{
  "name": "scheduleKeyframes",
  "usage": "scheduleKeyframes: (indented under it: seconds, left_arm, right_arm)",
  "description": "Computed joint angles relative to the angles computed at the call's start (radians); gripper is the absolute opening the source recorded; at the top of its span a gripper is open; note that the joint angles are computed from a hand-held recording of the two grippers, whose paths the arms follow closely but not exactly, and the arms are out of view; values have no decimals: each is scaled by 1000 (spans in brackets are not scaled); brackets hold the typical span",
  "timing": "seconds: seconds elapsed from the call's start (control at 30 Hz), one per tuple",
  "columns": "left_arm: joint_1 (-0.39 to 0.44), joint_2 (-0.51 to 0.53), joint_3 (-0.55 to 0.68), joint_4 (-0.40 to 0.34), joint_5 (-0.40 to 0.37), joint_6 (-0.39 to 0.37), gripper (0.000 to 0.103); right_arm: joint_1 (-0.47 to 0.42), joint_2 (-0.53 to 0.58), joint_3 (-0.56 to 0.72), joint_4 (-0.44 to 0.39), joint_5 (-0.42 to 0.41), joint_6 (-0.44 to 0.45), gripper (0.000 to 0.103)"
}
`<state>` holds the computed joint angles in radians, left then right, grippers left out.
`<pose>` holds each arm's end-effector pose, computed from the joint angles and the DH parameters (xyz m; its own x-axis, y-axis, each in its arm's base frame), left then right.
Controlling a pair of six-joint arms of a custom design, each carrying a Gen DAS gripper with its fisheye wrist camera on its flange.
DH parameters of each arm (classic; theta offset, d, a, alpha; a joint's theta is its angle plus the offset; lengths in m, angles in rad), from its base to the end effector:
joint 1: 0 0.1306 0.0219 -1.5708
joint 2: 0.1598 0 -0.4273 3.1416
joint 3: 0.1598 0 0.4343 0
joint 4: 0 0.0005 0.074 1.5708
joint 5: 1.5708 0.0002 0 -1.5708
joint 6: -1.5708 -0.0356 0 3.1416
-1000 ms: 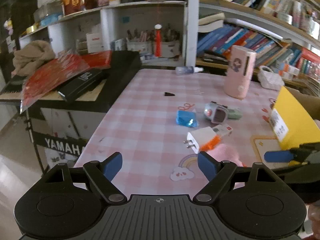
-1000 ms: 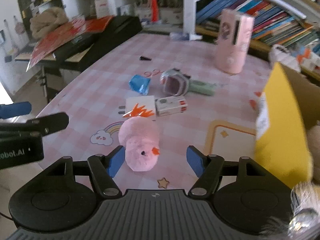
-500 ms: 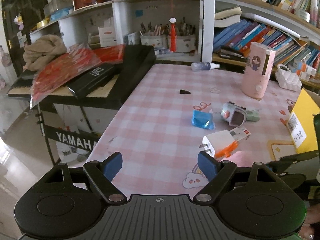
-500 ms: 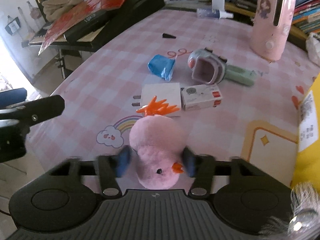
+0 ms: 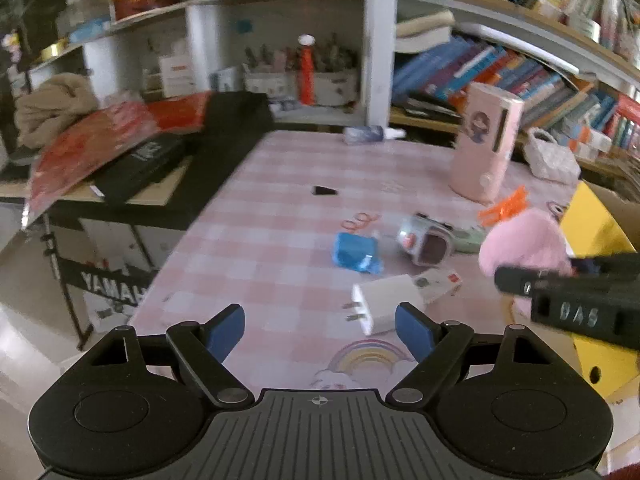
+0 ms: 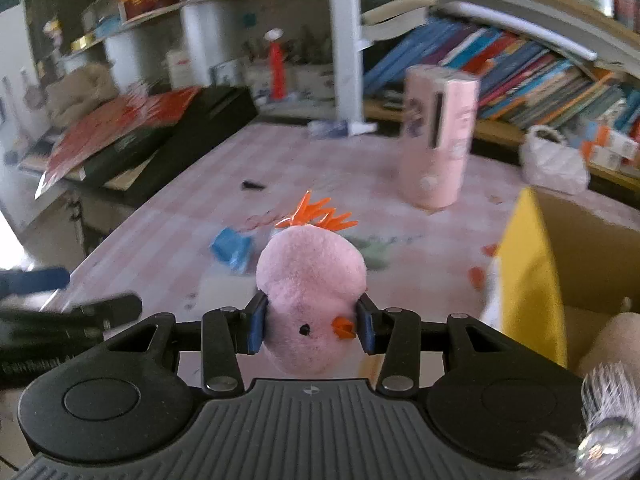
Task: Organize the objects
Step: 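Grasp the pink plush chick with the right tool, then grasp the white charger with the left tool while the right tool holds the chick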
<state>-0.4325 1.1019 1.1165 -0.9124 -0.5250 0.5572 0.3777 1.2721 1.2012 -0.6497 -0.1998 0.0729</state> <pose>0.3626 -0.1483 0.4619 -0.6444 -0.2065 -0.7363 -0.3083 0.9513 0.0030 0.4416 0.1822 0.4510 -0.5753 -0.3050 -0.7589 -0.5434 0.8360 0.0759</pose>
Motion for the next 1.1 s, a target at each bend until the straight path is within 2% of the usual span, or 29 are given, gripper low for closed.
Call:
scheduleKeyframes:
  seconds: [0.37, 0.5, 0.7, 1.1]
  left_arm:
    - [1, 82, 35, 20, 85, -44, 82]
    - [2, 99, 42, 23, 89, -52, 72]
    - [14, 128, 55, 7, 116, -51, 67]
    - [52, 212, 97, 20, 167, -81, 67]
  right_arm:
    - [-41, 1, 1, 16, 8, 24, 41]
    - [-48, 6, 4, 15, 7, 30, 41]
    - [-51, 25, 16, 2, 1, 38, 41]
    - [-47, 50, 34, 6, 2, 72, 41]
